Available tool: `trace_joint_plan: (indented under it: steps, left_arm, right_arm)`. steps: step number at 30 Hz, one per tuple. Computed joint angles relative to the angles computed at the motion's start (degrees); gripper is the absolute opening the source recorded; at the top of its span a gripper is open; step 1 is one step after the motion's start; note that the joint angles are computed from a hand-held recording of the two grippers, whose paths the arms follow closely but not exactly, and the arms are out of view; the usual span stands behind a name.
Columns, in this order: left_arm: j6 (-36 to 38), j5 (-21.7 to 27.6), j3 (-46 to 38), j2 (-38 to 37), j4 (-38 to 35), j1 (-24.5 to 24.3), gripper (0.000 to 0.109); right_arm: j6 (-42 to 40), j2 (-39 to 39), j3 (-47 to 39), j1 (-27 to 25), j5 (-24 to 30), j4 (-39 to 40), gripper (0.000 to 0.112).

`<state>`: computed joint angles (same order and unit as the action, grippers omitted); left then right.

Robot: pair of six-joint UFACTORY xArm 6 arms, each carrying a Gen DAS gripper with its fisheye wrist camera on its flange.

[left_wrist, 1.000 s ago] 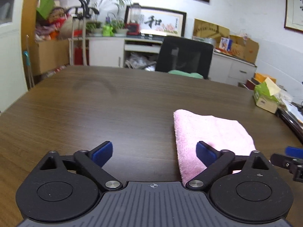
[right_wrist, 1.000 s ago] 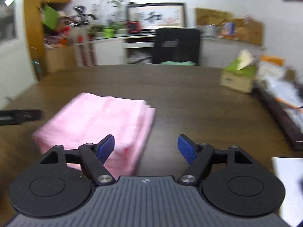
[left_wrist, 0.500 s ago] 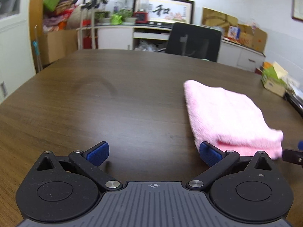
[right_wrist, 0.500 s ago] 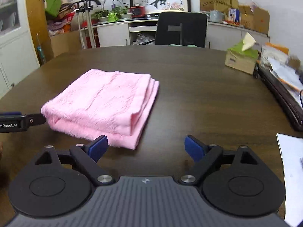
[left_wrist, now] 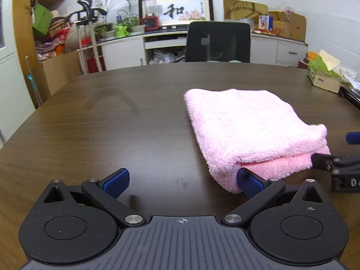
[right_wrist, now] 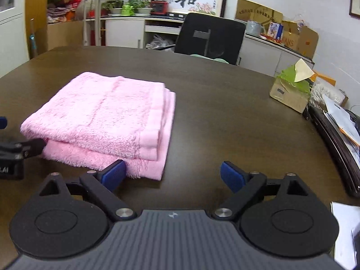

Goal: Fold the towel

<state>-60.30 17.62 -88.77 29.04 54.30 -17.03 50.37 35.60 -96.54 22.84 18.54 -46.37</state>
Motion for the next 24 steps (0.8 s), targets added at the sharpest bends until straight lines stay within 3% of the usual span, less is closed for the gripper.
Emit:
trace_joint_plan:
  steps: [2, 7, 10, 12, 16, 21, 24]
  left_arm:
    - [2.22, 0.38, -1.58, 1.24, -2.10, 0.11, 0.103]
    - [-0.68, 3.98, -7.09, 4.77, -0.22, 0.18, 0.103]
    - [-1.57, 2.54, -4.69, 3.22, 0.44, 0.65, 0.103]
    - [-5.16, 1.19, -1.19, 0.74, 4.81, 0.80, 0.103]
    - [-7.17, -2.07, 4.64, -3.28, 6.89, 0.88, 0.103]
    - [-1.57, -4.03, 7.62, -4.39, 1.67, 0.04, 0.103]
    - [0.29, -4.80, 7.69, -4.15, 0.22, -0.03, 0.103]
  right_arm:
    - [-1.94, 1.93, -2.24, -0.30, -0.53, 2.73, 0.092]
    - [0.14, 0.97, 0.40, -1.38, -5.71, 1.07, 0.093]
    - [2.46, -1.01, 3.96, -2.02, -9.85, 0.47, 0.093]
    - [7.30, -2.01, 5.21, -2.28, -10.45, -4.49, 0.093]
    - [12.90, -3.91, 7.21, -1.87, -9.57, -10.38, 0.094]
    - [4.50, -3.71, 7.20, -0.36, -5.37, 0.53, 0.102]
    - [6.79, -3.90, 7.22, -0.23, -4.36, -1.11, 0.102]
